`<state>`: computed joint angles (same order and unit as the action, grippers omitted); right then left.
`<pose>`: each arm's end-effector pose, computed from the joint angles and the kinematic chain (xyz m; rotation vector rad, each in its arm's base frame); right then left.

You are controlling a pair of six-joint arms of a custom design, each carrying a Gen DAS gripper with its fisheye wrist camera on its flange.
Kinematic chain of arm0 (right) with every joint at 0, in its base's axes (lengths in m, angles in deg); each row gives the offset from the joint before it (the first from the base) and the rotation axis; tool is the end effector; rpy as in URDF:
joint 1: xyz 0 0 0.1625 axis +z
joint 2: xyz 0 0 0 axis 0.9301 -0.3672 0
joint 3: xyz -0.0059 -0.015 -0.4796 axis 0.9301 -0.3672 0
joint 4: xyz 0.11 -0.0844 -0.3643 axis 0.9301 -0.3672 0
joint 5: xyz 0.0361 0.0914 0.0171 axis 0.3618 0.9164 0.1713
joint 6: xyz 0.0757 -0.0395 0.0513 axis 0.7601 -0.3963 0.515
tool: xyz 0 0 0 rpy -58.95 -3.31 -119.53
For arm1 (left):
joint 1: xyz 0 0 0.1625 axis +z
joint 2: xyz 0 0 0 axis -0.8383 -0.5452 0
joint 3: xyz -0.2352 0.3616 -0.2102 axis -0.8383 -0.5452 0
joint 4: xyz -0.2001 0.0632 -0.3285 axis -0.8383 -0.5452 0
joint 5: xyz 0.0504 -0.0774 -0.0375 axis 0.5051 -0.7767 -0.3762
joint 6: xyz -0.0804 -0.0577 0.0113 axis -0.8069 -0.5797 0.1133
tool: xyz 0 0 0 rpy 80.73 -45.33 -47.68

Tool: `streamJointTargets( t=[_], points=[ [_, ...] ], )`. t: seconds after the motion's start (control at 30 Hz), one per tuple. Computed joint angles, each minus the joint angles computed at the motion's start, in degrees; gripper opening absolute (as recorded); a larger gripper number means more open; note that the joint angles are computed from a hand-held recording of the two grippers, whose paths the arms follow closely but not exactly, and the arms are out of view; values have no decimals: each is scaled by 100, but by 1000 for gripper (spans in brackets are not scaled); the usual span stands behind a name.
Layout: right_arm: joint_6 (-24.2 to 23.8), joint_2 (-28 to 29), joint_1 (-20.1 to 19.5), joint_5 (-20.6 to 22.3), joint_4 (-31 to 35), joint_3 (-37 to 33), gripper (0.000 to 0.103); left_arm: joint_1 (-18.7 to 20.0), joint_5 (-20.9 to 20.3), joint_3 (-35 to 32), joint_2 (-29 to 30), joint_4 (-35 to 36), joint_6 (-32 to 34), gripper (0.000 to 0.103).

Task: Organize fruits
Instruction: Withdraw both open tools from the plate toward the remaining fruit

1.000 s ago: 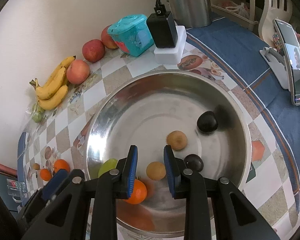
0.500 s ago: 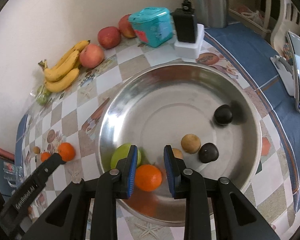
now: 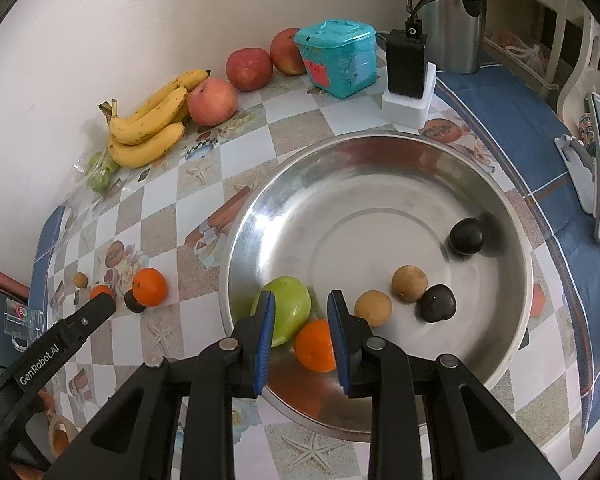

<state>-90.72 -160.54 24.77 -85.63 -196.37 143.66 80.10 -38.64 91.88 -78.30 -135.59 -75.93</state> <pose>0.1110 -0.4079 0.2408 0.3075 -2.5760 0.4627 -0.2998 -0.3487 0.0688 -0.3250 2.3013 -0.8322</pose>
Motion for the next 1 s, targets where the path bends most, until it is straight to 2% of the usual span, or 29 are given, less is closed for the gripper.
streamJointTargets(
  t=[0.07,0.13,0.17,0.2,0.27,0.47,1.0],
  points=[
    [6,21,-1,-23,15,-8,28,3,-26,-14,24,10,13,62],
    [4,48,-2,-56,19,-12,28,18,-56,-49,47,87,3,70],
    [-6,80,10,-116,-11,-12,36,26,-75,-78,61,173,-34,81],
    [-9,115,25,-175,-59,-8,55,36,-99,-120,81,314,-93,91],
    [-42,178,42,-291,-151,-1,78,63,-132,-170,114,483,-141,100],
    [-117,243,49,-463,-180,1,78,112,-224,-204,129,734,-318,101],
    [-182,267,48,-490,-236,20,79,126,-249,-276,146,1045,-482,103]
  ],
)
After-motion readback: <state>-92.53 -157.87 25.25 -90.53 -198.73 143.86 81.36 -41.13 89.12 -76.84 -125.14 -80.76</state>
